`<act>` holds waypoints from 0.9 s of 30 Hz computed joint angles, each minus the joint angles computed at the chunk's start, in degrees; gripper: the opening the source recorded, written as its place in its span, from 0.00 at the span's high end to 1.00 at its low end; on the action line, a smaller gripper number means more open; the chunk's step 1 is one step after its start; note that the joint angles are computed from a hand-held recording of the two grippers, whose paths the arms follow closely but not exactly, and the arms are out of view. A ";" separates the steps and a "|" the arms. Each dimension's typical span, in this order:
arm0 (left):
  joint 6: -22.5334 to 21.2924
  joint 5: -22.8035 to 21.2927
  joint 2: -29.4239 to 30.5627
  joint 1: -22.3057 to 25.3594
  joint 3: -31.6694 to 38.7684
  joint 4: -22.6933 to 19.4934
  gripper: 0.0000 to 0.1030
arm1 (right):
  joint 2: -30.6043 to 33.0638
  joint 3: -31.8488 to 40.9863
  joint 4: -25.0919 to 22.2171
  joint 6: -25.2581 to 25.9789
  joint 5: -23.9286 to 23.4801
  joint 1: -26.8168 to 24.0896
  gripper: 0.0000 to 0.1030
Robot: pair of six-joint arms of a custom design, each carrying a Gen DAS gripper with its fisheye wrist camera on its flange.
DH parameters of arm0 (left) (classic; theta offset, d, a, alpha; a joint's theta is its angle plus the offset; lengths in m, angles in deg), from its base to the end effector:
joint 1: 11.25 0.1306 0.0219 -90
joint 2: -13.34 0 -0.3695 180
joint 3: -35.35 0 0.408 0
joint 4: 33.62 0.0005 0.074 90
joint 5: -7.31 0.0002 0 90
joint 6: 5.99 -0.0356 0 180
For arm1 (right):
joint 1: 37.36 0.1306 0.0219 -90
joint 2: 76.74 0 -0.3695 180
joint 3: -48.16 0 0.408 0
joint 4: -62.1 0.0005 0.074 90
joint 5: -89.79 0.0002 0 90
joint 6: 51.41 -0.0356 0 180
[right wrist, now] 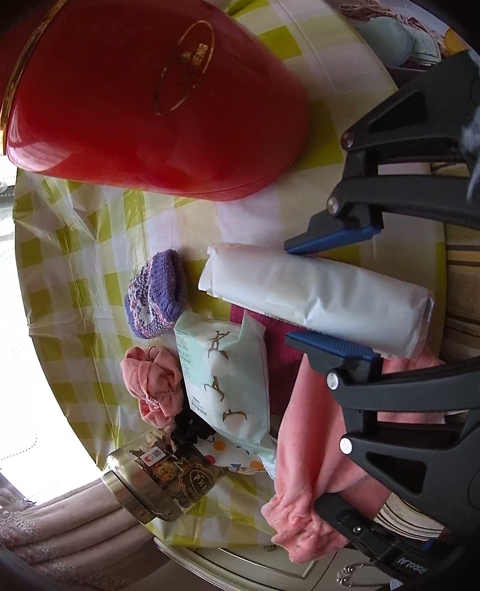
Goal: Organize soft objects
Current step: 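Grasp the pink cloth with the left tool while the right tool grasps the white roll, then carry the pink cloth and white roll over the white box and open both tools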
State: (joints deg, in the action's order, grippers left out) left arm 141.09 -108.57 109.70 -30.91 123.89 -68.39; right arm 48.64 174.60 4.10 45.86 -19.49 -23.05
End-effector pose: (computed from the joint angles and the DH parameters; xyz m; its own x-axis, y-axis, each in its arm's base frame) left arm 0.5183 -0.1692 0.3704 -0.3464 -0.6782 -0.6481 -0.5349 0.7103 -0.4575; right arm 0.6777 0.1845 0.3491 -0.7540 -0.3156 -0.5762 -0.5073 0.8369 0.2055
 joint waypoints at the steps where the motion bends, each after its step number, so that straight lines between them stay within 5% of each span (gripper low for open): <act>1: -0.11 -0.13 -0.26 -0.03 -0.31 0.60 0.87 | -0.83 -1.08 0.67 0.32 -0.43 -0.28 0.55; 13: -4.37 -1.54 -2.83 -1.58 -2.33 7.92 0.88 | -12.36 -14.74 8.94 4.84 -3.19 -3.21 0.55; 27: -10.27 1.70 -1.70 -5.14 1.30 12.92 0.87 | -18.81 -20.00 7.99 7.41 -2.66 -10.19 0.55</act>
State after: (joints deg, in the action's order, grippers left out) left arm 130.81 -106.88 107.99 -36.05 125.19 -55.47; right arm 29.82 154.59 12.10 53.27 -22.15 -33.24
